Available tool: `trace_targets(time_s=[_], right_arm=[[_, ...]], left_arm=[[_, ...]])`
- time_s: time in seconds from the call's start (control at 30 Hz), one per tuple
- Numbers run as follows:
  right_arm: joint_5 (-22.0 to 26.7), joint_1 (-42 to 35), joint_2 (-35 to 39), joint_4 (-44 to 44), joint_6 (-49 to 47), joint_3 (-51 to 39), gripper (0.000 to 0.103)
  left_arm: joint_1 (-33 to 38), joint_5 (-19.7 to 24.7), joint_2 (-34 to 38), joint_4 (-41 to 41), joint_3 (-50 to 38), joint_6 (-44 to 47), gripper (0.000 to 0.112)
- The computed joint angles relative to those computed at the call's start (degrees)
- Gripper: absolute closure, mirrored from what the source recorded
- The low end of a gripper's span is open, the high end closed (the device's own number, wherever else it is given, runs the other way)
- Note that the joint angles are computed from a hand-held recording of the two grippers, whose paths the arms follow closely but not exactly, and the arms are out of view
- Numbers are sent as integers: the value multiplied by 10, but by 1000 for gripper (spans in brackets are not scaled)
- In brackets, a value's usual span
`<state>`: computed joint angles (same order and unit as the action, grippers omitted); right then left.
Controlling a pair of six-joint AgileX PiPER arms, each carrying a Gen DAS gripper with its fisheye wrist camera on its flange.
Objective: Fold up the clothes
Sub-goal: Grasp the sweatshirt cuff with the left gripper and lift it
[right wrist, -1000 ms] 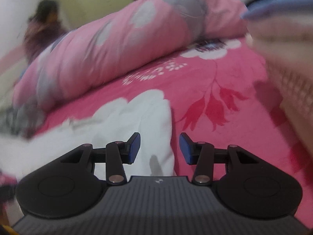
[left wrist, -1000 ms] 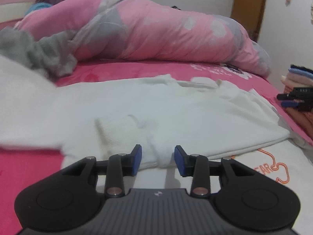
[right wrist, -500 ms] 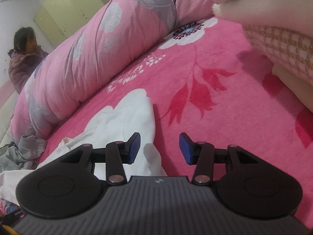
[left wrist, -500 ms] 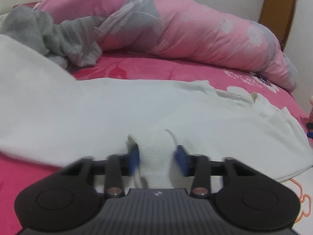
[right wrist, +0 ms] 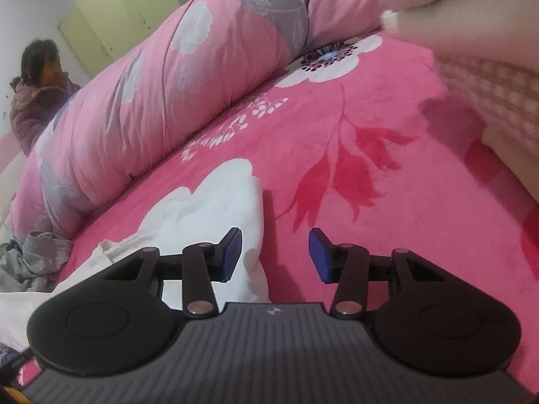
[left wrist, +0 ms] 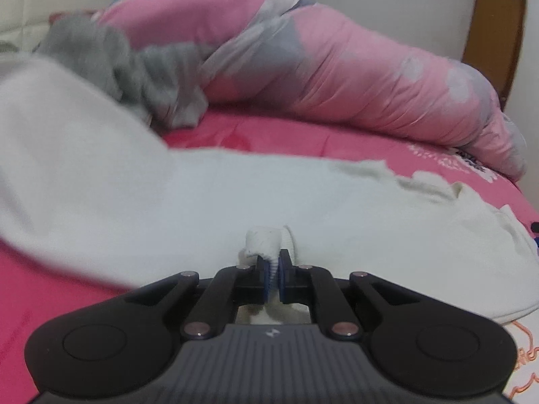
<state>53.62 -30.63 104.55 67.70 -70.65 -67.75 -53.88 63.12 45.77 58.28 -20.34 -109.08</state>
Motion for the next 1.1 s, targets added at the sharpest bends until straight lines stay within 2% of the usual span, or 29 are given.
trace_targets(time_s=[0.23,0.3,0.33,0.37,0.43,0.5,0.63,0.73,0.83,0.9,0.93,1.0,1.03,1.1], right_arm=[[-31,72,58,-50,92,-94,59],[-18,79,86,-62,131,-131,61],[-6,80,99,-62,141,-146,76],[16,77,110,-49,134,-154,101],[26,71,111,-5,90,-141,101],[-1,73,104,34,42,-118,101],[-42,82,138,53,43,-126,99],[-24,62,159,95,50,-131,96],[-88,46,109,124,17,-78,89],[-71,20,74,119,-36,-55,89],[-47,7,56,108,-69,-44,89],[36,-17,23,60,-150,-27,90],[61,-24,12,32,-181,-20,90],[64,-25,0,-29,-223,0,92]], left_arm=[[-29,16,-4,15,22,-50,106],[-45,30,-5,17,27,-68,106],[-53,38,-4,19,28,-76,106],[-62,46,-2,20,29,-84,106],[-71,55,-1,22,31,-95,106],[-73,56,0,22,32,-98,106],[-67,50,0,22,32,-92,106],[-60,45,-3,21,32,-88,105],[-57,42,-6,20,34,-88,105],[-58,42,-8,20,35,-89,105],[-59,43,-8,20,36,-91,104],[-58,43,-8,19,36,-92,104],[-59,44,-8,19,36,-92,104],[-59,45,-7,19,35,-91,104]])
